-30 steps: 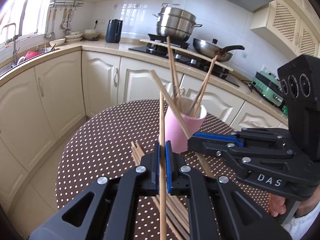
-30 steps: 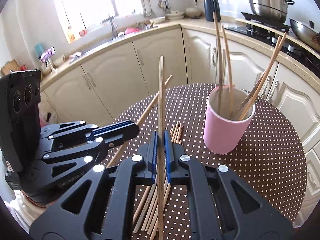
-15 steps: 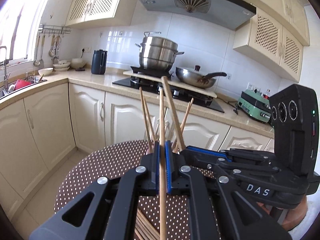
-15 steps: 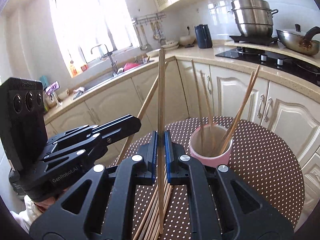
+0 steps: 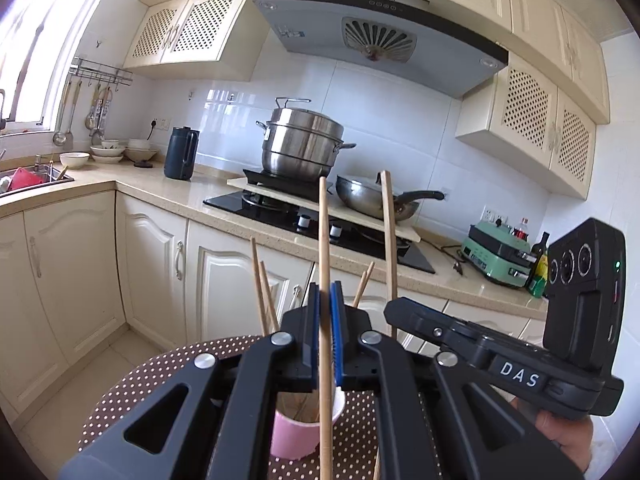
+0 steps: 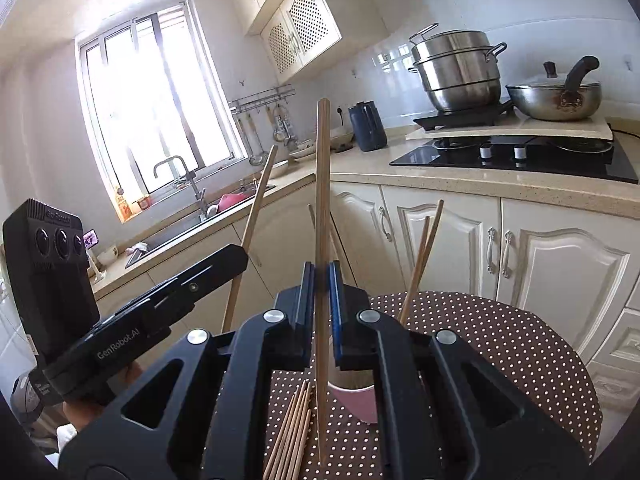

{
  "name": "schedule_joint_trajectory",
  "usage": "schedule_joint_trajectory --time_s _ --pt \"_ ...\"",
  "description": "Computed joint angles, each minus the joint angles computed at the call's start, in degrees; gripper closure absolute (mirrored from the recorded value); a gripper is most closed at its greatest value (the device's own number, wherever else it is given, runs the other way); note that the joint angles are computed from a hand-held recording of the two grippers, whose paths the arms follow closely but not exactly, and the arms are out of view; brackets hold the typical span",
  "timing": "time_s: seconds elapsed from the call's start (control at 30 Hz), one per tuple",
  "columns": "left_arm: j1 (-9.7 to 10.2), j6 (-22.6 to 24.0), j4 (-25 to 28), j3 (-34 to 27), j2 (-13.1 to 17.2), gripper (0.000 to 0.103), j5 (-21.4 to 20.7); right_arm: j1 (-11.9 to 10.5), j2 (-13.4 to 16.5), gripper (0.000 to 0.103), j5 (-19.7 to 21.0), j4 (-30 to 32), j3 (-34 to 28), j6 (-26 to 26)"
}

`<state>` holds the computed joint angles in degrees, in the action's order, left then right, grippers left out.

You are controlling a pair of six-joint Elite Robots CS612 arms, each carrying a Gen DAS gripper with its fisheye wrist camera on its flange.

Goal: Organize utensils
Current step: 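Lift the chopsticks upright with both tools and carry them over the pink cup, then lower the held chopsticks into the pink cup with both tools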

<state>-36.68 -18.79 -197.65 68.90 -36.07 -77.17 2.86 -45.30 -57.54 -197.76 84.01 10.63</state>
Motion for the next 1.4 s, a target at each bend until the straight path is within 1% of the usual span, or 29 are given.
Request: schedule_joint_trajectory --time_s 0.07,0.2,0.3,0.37,0.43,0.53,0.6,0.67,0.73,0.83,0.93,1.1,1.27,1.4 --pt "0.2 -0.6 -0.7 -1.6 1.0 0.097 0.2 -0.2 0.6 0.095 -0.8 -1.3 -0.6 1.1" --pt "0.56 -2.7 0.4 -4.9 2.8 0.097 0.7 -0.4 1.9 0.095 -1.8 -2.9 -2.0 2.9" --pt "0.6 -3.8 -1.9 -7.0 4.4 0.097 1.4 -0.5 2.6 0.095 -3.1 -5.3 -3.0 4.5" --pt "0.39 -2.9 -4.1 -8.8 5.7 0.097 2.8 -0.2 3.2 0.095 -4.2 -7.2 -3.8 4.4" --pt "0.27 -1.0 -6.2 -11.0 7.3 0.097 3.6 0.0 3.8 0.095 -5.0 -8.4 -4.6 4.1" --pt "0.2 -0.3 -9.1 -13.9 9.4 0.097 4.3 0.4 4.7 0.095 -6.7 -10.4 -5.8 3.6" --pt "0.12 0.7 -9.7 -15.9 10.7 0.097 5.4 0.5 5.4 0.095 -7.4 -11.3 -6.6 4.0" --pt "-0.04 2.1 -9.8 -17.7 11.9 0.097 6.6 0.7 5.7 0.095 -8.0 -11.3 -7.1 3.3" --pt "-0.01 2.7 -9.7 -18.9 12.8 0.097 6.3 0.8 6.2 0.095 -8.4 -11.9 -7.5 2.8" --pt "-0.28 4.1 -9.7 -20.5 14.0 0.097 8.3 1.0 6.8 0.095 -9.2 -12.0 -8.1 1.8" --pt "-0.41 4.5 -9.1 -21.0 14.6 0.097 9.4 1.0 7.3 0.095 -9.3 -12.3 -8.3 1.6" --pt "-0.56 6.7 -7.5 -21.5 15.1 0.097 11.1 1.0 7.7 0.095 -8.9 -12.4 -8.2 1.4" --pt "-0.41 5.8 -7.4 -21.0 15.3 0.097 11.2 0.9 7.7 0.095 -7.9 -11.5 -7.7 0.8" --pt "-0.31 4.1 -7.5 -18.6 14.5 0.097 10.5 0.8 7.5 0.095 -7.4 -11.1 -6.8 0.5"
